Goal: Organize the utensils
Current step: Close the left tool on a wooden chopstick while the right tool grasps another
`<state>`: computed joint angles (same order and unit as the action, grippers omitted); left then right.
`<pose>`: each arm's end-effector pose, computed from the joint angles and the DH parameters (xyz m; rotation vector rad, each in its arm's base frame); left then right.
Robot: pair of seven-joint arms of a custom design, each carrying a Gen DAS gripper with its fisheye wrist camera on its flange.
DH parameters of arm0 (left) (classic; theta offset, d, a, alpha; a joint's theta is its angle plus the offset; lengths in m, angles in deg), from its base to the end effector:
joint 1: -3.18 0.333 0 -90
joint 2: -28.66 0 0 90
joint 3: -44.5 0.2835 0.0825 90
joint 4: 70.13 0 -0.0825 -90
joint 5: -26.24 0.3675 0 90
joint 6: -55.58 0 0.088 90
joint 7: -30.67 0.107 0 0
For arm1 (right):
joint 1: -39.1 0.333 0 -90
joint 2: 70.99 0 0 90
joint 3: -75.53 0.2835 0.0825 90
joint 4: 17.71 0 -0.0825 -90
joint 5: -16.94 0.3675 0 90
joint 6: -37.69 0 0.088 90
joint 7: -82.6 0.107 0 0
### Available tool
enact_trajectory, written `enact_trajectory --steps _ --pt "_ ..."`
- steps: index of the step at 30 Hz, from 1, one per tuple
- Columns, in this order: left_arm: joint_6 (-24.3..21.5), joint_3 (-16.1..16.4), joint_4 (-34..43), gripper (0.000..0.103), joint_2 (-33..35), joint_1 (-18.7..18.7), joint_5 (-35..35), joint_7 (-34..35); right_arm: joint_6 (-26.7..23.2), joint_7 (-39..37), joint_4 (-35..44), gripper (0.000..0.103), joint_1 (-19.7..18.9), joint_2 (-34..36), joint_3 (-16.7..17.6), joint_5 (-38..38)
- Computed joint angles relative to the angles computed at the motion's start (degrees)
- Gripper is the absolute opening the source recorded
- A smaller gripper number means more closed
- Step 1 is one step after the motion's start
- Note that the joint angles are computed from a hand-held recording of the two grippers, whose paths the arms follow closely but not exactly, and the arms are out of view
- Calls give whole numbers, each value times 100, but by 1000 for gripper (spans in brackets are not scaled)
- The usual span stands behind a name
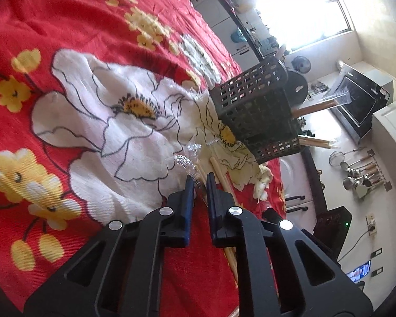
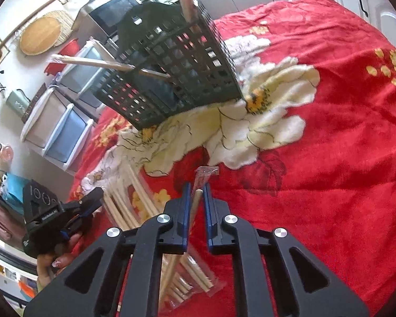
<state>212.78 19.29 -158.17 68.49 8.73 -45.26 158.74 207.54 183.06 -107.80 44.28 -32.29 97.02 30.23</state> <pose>0.6856 -0.1471 0.2909 2.0081 -1.5407 1.4037 0.6684 0.2561 0.3337 -1.5740 1.7376 -0.0550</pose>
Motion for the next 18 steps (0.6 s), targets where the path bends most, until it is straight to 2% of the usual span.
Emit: enact_trajectory --steps 9,18 --pt "419 -100 -338 5 -491 118 -846 1012 282 -314 -11 7 -138 -161 264 13" --pt "996 141 -549 4 -1120 -199 -2122 2596 769 -527 -110 6 -293 -367 534 -188"
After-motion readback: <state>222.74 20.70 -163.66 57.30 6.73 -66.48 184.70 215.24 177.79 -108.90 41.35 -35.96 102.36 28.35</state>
